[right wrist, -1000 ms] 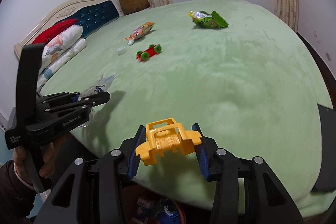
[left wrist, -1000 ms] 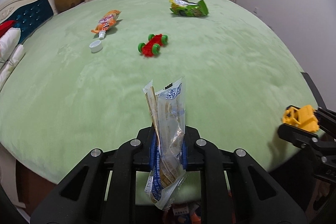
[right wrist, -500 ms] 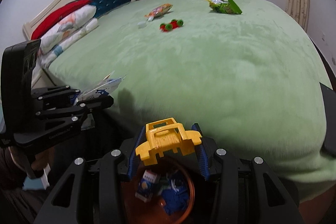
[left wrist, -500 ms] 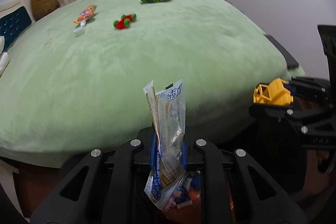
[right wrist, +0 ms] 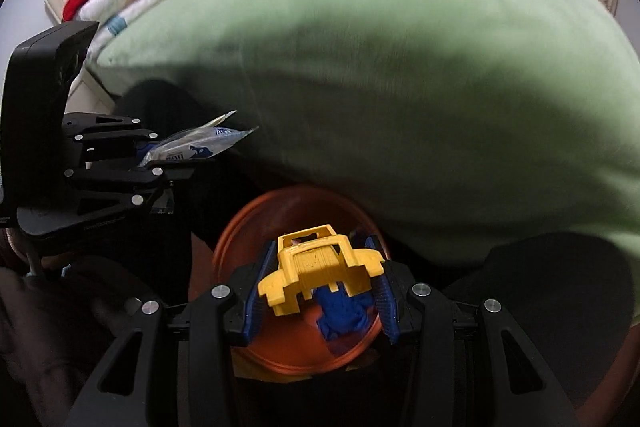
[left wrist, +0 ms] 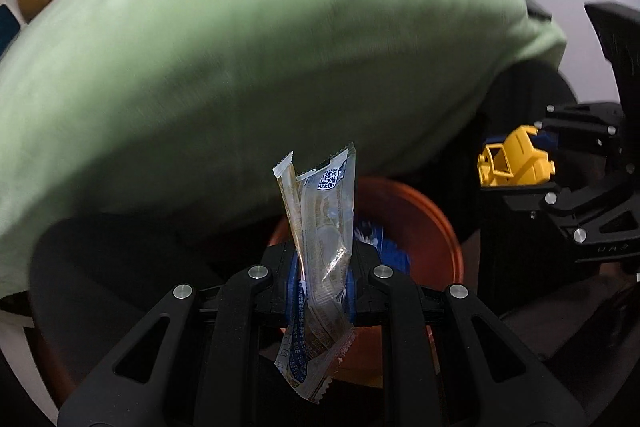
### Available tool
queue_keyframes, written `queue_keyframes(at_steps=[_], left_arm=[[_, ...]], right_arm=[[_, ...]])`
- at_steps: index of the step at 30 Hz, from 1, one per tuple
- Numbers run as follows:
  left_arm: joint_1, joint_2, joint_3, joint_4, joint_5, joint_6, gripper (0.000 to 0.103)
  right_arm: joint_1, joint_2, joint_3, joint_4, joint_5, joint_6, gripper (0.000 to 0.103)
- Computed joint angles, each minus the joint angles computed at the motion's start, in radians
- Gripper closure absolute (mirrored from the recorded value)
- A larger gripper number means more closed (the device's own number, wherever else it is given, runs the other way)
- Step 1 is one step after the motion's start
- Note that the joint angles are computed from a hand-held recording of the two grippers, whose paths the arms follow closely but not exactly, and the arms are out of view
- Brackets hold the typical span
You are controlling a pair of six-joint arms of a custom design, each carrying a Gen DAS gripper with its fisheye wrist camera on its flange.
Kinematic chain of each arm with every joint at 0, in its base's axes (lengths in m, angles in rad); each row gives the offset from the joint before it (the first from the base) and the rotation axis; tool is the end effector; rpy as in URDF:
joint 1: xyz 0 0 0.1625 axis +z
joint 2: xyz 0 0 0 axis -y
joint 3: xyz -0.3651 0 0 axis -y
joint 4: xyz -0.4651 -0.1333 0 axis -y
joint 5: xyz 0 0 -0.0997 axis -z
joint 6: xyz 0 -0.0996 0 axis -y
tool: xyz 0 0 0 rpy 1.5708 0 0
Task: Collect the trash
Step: 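Carry the yellow toy and clear wrapper down into the orange bin and release both, then raise both tools from the bin back over the bed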
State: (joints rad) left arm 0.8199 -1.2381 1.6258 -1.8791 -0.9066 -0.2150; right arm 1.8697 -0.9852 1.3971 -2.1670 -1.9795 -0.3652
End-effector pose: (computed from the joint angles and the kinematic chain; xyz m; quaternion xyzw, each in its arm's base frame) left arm -0.2964 -0.6029 0.2457 0.2626 0.9075 -0.1181 0.3059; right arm 0.3083 -0.6822 0.2090 0.3002 -0.9279 0.0834 0.2049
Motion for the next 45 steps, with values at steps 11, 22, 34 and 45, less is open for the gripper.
queue_keyframes(at_steps=[11, 22, 34, 45], left_arm=[[0.070, 0.077, -0.073, 0.170, -0.109, -0.094, 0.087], [0.099, 0.133, -0.135, 0.296, -0.119, -0.128, 0.062], [0.103, 0.138, -0.139, 0.298, -0.103, -0.144, 0.037], [0.045, 0.037, -0.105, 0.164, -0.032, -0.079, 0.037]], right_arm=[[-0.025, 0.057, -0.051, 0.141, -0.010, 0.047, 0.058], [-0.034, 0.111, -0.111, 0.222, -0.027, 0.073, 0.055], [-0.026, 0.102, -0.112, 0.192, -0.036, 0.066, 0.042], [0.010, 0.039, -0.128, 0.052, 0.021, 0.006, 0.042]])
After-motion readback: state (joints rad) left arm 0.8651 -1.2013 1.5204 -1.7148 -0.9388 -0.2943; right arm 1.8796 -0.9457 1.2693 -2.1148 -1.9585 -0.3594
